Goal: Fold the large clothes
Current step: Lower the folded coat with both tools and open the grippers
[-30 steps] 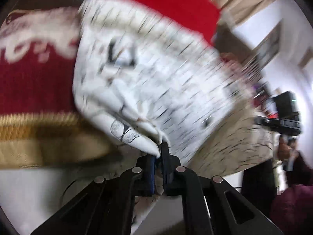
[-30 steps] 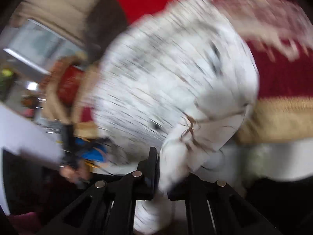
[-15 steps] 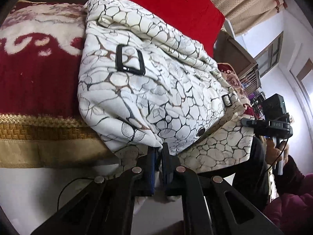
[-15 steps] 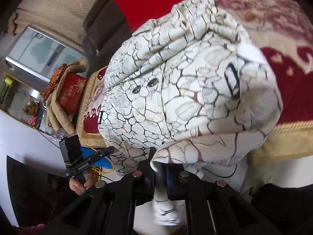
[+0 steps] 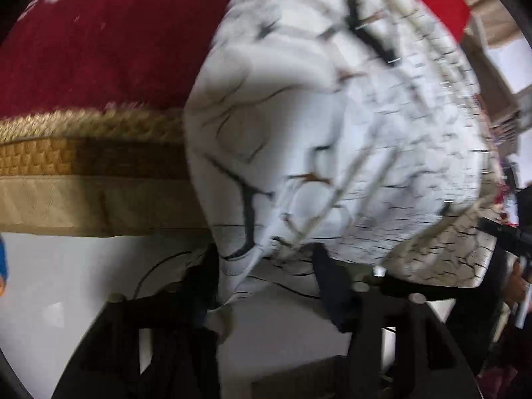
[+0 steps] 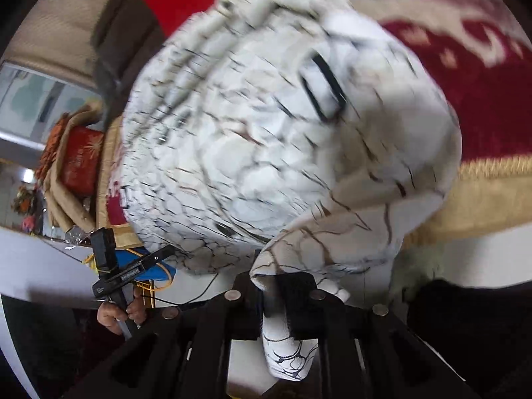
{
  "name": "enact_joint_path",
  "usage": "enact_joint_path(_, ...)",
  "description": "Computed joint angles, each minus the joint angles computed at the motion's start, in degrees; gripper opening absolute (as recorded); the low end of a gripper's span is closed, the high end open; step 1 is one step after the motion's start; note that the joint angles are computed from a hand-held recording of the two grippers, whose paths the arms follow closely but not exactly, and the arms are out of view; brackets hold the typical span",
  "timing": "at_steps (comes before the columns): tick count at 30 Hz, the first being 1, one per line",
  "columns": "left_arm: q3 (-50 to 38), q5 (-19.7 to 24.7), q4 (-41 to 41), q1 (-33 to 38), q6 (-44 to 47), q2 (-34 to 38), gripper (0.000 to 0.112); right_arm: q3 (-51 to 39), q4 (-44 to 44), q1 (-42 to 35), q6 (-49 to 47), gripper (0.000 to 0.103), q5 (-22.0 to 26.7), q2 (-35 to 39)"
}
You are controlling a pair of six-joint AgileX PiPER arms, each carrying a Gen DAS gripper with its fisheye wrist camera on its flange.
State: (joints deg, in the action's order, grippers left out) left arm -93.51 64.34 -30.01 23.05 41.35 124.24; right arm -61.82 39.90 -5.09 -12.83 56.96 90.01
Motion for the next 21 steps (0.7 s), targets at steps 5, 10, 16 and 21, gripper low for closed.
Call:
enact_joint_path(5, 0.4, -2.6, 4.5, -2.7, -1.2, 0.8, 0.059, 0.5, -2.7, 1.2, 2.5, 0.045, -3.7, 2.8)
enact_joint_path(10, -0.2, -0.3, 2.8, -2.6, 1.6, 2.2, 0.021, 2.9, -6.0, 2.5, 5.9, 0.074, -9.6, 3.5)
enact_joint_path(16, 1.5, -1.5, 2.0, -3.0, 3.5, 1.3, 0.008, 3.3, -16.0, 8.3, 11.0, 0.035, -14.7, 7.1)
enact_joint_path(21, 1.0, 1.8, -0.9, -0.6, 7.2, 0.0, 0.006, 2.7, -11.4, 5.8, 6.4, 0.007, -9.3, 6.3)
